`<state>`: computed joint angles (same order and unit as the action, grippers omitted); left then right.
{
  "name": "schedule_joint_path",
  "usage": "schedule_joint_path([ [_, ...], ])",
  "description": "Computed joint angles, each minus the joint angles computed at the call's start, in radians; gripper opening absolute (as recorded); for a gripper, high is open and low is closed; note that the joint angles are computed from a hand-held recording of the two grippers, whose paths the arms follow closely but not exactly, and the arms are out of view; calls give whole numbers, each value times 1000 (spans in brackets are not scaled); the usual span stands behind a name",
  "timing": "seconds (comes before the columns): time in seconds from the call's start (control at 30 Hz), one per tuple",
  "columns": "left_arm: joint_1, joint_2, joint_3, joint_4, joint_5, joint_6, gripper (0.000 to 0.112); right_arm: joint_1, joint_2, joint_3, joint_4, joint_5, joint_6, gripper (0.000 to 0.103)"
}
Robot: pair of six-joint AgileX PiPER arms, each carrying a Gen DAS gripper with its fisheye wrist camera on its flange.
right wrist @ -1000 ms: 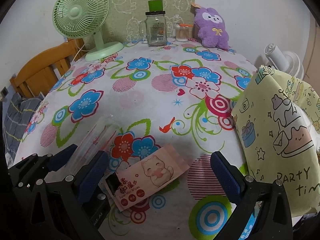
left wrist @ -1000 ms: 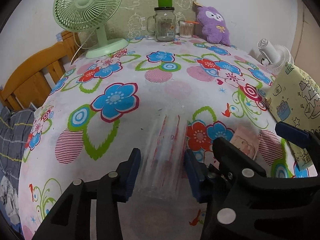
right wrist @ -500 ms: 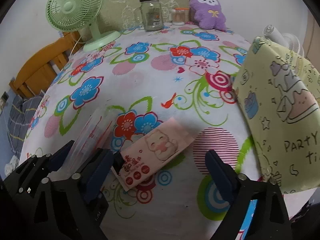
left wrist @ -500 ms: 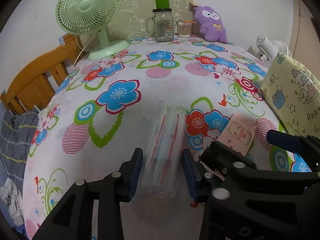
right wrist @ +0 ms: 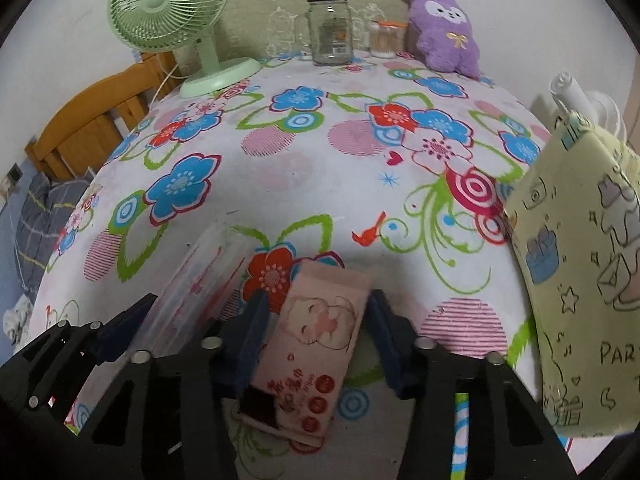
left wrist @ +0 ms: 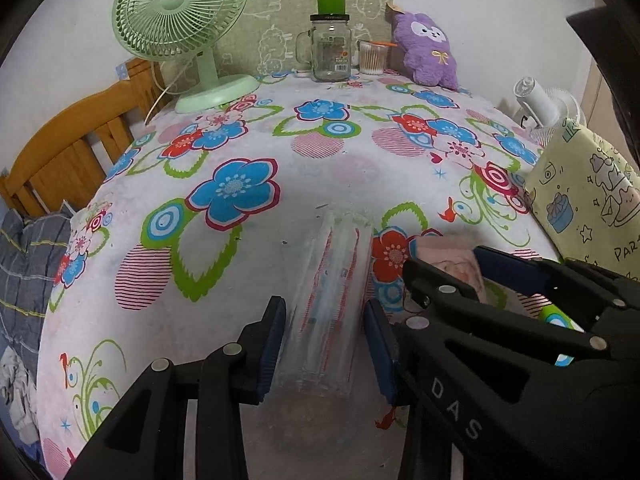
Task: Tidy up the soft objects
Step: 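Grasp the clear plastic pack with the left gripper while the right gripper grasps the pink wipes packet, then lift and carry the clear pack and pink packet over the patterned box with both grippers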
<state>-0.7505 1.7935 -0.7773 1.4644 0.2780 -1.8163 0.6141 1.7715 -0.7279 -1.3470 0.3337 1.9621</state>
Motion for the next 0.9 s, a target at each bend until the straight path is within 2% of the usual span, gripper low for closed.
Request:
schedule_joint_path([
  [0.1, 5, 0, -4, -29, -10, 21, 41, -7, 0, 1, -40, -15, 26, 43],
  [0.23, 0, -1, -5, -47, -11, 29, 41, -14, -4, 4, -45, -26, 22, 42],
  [0.5, -21, -21, -6, -60, -5, 24, 37, -20, -40, 30, -67, -27, 39, 41],
  [0.9, -40, -30, -3, -30, -3, -33, 24, -18, -79, 56, -69, -14, 39, 41],
])
